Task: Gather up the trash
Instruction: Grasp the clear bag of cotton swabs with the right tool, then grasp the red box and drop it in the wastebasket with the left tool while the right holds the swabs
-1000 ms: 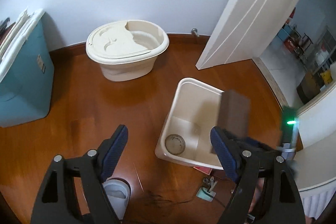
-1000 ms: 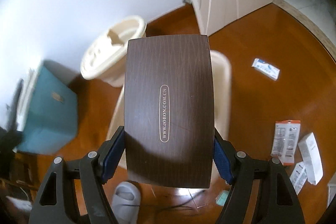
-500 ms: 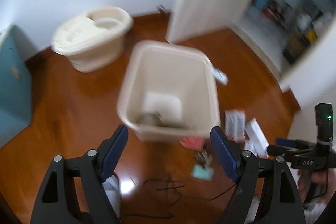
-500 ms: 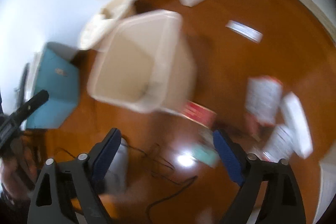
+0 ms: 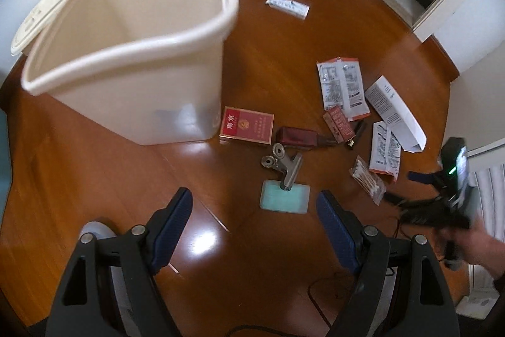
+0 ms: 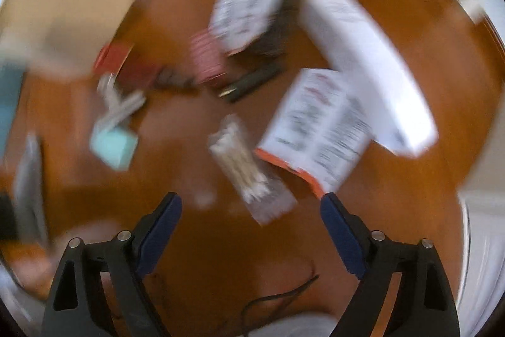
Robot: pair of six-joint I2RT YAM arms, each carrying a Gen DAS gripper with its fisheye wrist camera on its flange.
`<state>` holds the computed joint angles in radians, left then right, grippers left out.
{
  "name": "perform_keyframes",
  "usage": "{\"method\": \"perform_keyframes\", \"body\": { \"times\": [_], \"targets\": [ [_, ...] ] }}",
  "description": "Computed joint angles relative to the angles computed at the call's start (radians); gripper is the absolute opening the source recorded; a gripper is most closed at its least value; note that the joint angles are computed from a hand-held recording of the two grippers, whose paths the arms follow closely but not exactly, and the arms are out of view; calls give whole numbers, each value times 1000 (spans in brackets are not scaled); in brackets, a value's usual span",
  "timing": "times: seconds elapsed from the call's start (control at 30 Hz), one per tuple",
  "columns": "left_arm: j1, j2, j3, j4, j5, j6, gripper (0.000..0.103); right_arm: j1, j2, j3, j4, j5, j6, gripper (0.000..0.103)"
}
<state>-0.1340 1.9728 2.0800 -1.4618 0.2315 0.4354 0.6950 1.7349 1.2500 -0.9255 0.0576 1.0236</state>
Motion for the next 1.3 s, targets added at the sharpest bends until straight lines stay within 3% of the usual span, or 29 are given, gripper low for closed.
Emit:
{"method": "perform_keyframes", "body": {
  "times": [0.23, 0.37, 0.4, 0.47, 0.53, 0.7, 0.87, 0.97, 1.17, 1.2, 1.27, 1.3],
  "targets": [
    [-71, -25, -149, 112, -28, -41, 81, -24, 222, 2, 166, -17, -216, 78],
    [-106, -40, -214, 149, -38, -55, 81, -25, 223, -39, 224, 42, -235, 72],
    [-115, -42, -225, 157, -37, -59, 81, -25, 212, -52, 233, 51, -229, 64],
    [-143, -40, -239, 170, -33, -76, 80, -30, 170, -93, 248, 71, -212, 22],
    [-176, -26, -236, 180, -19, -105, 80, -56, 81, -173, 290, 28, -140, 11],
    [-290, 39, -208, 250, -19, -206, 80, 12, -128, -304, 360, 78, 3, 10],
    [-416, 167, -155, 348, -79, -291, 80, 123, -361, -376, 318, 244, 216, 10],
    [-458, 290, -42, 342, -88, -365, 81, 189, -422, -402, 281, 343, 335, 11],
    [-487, 477, 124, 310, -154, -509, 80, 281, -477, -503, 307, 422, 566, 11],
    [-487, 499, 139, 306, -149, -517, 79, 294, -460, -514, 326, 430, 589, 11],
    [-485, 530, 161, 297, -137, -528, 56, 325, -480, -531, 301, 448, 654, 11],
    [-487, 541, 165, 296, -137, -526, 54, 333, -485, -539, 293, 453, 676, 11]
  ]
}}
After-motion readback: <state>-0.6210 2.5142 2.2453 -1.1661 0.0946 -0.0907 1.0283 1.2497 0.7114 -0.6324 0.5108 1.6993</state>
